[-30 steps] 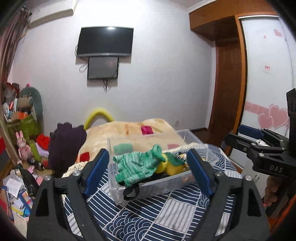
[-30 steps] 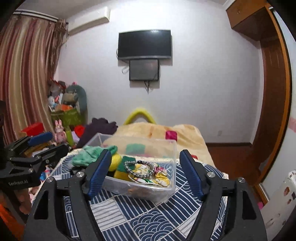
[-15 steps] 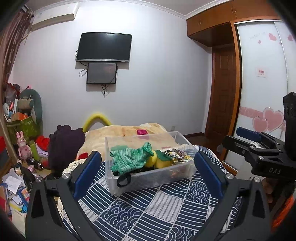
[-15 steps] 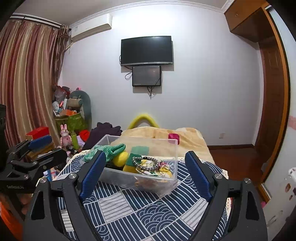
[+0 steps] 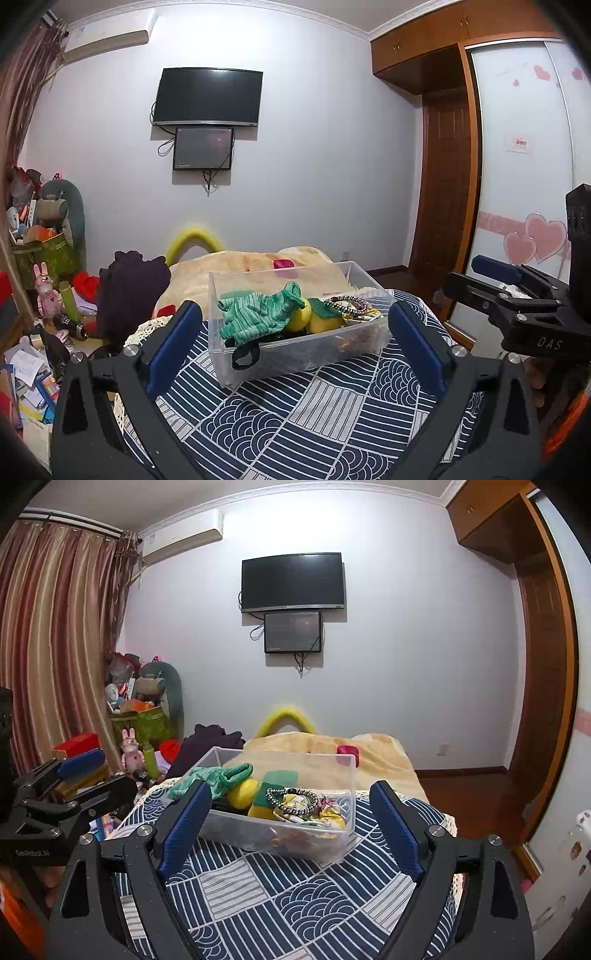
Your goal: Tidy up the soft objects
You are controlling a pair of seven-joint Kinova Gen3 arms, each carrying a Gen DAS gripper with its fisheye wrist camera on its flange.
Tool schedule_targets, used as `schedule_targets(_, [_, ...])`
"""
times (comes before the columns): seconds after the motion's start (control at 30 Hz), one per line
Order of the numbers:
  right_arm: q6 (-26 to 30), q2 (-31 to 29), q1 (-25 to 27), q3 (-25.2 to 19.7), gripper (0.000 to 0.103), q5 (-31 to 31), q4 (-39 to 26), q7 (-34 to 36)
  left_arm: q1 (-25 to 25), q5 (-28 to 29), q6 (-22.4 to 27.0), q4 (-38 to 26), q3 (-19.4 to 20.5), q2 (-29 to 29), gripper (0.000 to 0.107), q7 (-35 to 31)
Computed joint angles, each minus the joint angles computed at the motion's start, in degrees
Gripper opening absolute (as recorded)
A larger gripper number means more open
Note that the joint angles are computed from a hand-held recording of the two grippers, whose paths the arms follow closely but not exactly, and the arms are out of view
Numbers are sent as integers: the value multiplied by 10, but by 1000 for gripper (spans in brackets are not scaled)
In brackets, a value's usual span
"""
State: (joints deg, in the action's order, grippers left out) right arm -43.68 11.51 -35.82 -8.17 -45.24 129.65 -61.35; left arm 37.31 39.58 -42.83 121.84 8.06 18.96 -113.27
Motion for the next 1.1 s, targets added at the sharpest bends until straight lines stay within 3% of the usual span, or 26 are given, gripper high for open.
schedule_targets(1.1, [-3, -4, -5, -4, 86, -11, -3, 8, -1, -5, -7, 9, 5, -4, 102, 10])
